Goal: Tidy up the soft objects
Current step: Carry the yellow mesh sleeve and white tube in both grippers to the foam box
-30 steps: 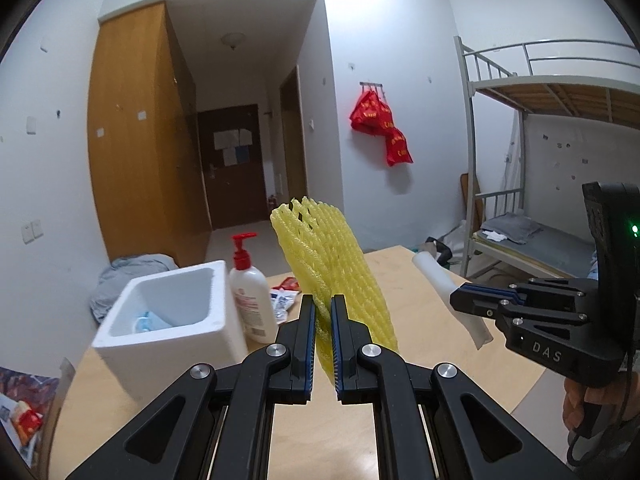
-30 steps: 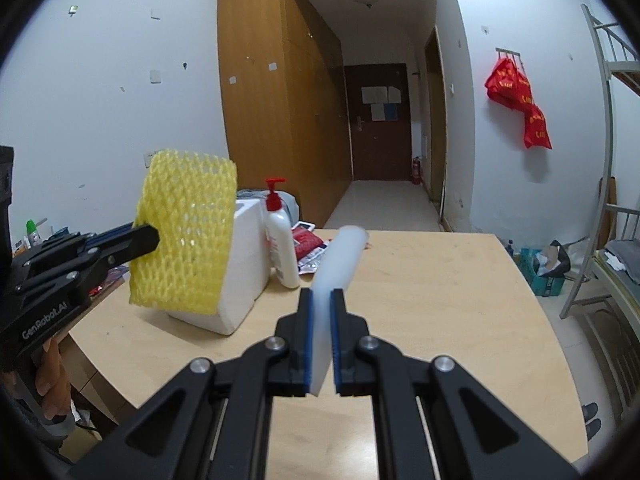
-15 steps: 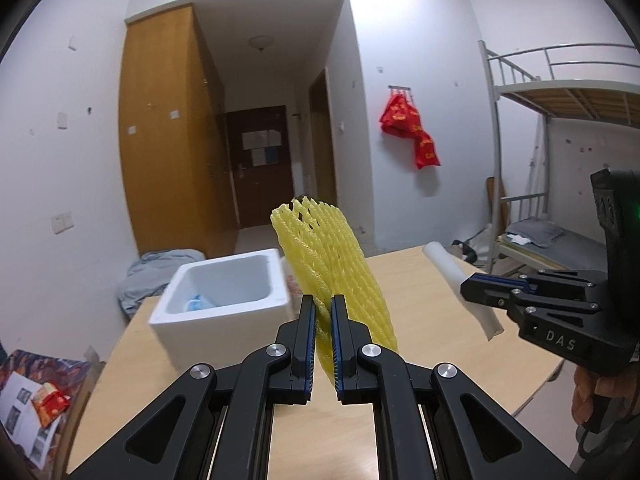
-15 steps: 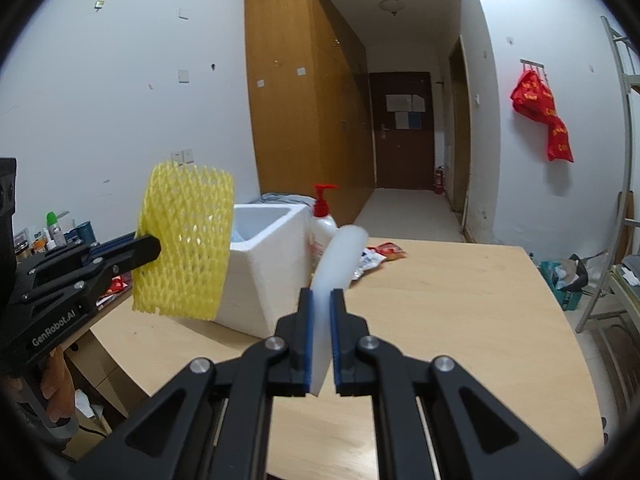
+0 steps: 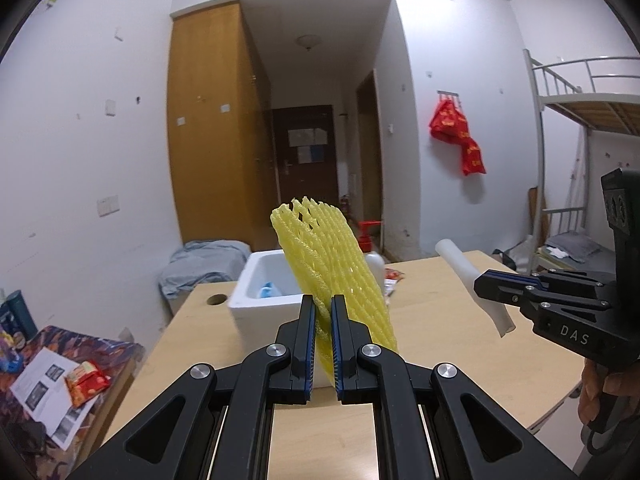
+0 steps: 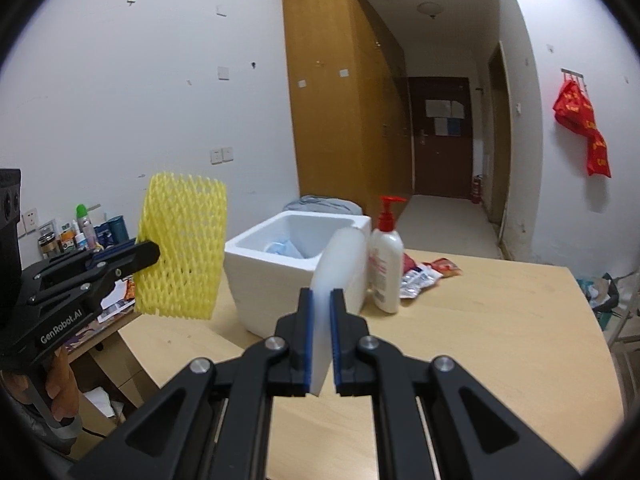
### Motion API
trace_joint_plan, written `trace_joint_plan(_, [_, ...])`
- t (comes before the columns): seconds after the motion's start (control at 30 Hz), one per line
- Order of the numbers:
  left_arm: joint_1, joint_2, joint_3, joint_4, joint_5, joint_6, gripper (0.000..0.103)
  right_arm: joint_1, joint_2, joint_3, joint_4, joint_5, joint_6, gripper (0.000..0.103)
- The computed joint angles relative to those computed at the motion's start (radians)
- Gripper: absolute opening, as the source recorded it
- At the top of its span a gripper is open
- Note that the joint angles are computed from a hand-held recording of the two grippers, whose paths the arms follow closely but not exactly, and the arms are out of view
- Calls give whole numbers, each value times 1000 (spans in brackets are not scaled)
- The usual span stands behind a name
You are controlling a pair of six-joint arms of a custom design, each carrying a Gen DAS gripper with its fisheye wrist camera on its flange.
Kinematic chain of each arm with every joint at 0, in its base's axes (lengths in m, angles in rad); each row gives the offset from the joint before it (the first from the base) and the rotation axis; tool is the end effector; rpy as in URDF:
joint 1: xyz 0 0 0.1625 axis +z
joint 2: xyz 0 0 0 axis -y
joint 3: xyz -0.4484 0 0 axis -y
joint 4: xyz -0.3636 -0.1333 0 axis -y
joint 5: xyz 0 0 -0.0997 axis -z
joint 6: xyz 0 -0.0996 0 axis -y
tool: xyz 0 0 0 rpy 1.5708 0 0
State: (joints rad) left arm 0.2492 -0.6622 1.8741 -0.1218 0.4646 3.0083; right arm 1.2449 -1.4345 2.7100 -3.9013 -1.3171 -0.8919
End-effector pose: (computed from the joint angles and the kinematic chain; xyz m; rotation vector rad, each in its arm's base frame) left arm -0.3460 -0.3175 0.0121 0.9794 2.0590 -1.3381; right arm 0.0540 -0.3347 0.2981 0.8418 -2.2559 1.3226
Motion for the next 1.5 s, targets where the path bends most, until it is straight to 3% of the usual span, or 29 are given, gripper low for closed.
trace_joint_plan(0.37, [-12, -20, 40, 41, -71, -109, 8, 80, 59, -36, 30, -25, -13, 10])
trace_joint_plan(0.53, [-5, -22, 36, 40, -68, -112, 8, 100, 73, -52, 43, -29, -14, 10])
trace_joint_plan(1.27, [144, -30, -101, -8, 34, 118, 8, 147, 95, -178, 136, -73, 22, 10])
trace_joint_plan(1.5, [200, -6, -195, 57, 75, 158, 8, 163, 110, -228, 169, -88, 36, 10])
